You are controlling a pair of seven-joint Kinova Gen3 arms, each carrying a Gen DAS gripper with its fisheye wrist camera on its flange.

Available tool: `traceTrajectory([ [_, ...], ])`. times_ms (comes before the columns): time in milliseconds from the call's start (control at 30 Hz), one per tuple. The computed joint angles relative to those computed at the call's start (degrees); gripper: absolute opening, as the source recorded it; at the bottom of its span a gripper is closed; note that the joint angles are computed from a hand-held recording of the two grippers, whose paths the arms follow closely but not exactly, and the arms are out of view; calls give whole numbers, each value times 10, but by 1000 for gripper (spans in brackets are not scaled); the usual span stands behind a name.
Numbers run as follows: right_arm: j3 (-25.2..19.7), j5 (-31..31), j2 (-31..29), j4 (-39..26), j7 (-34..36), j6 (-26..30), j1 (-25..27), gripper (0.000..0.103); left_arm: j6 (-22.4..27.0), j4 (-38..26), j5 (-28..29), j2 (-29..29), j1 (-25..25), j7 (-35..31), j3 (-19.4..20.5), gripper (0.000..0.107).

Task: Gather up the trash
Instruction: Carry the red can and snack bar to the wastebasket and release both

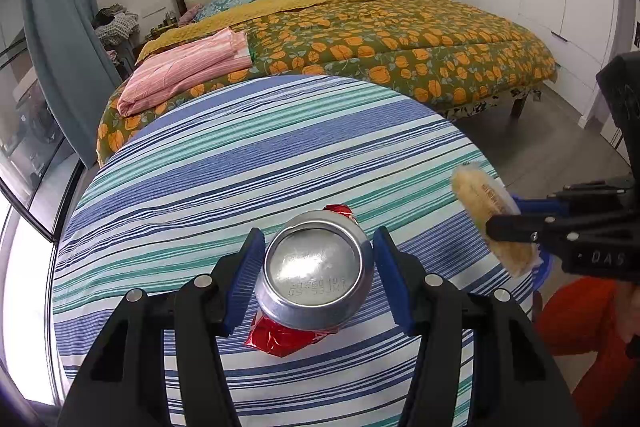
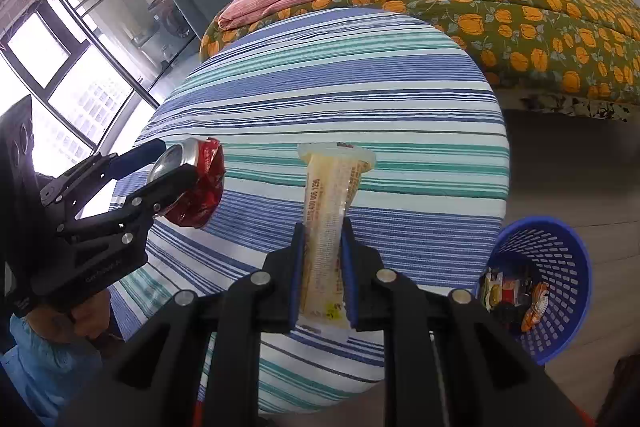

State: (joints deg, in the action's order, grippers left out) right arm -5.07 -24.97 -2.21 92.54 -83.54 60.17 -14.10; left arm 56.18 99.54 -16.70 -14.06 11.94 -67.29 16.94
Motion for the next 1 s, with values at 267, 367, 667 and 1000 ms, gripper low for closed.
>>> traceTrajectory([
  [267,41,-13,-36,25,44,19,38,17,-12,-36,77,21,35,-22,-2,55],
  [367,72,8,-52,45,55,27,74,17,-26,-57,104,49,63,-24,12,55],
  [667,158,-7,-35,111,140,15,190,17,-44,-153,70,215,188,39,44,56],
  [1000,158,-110,84,124,267,-8,310,39,-63,-232,32,376,292,62,-31,58],
])
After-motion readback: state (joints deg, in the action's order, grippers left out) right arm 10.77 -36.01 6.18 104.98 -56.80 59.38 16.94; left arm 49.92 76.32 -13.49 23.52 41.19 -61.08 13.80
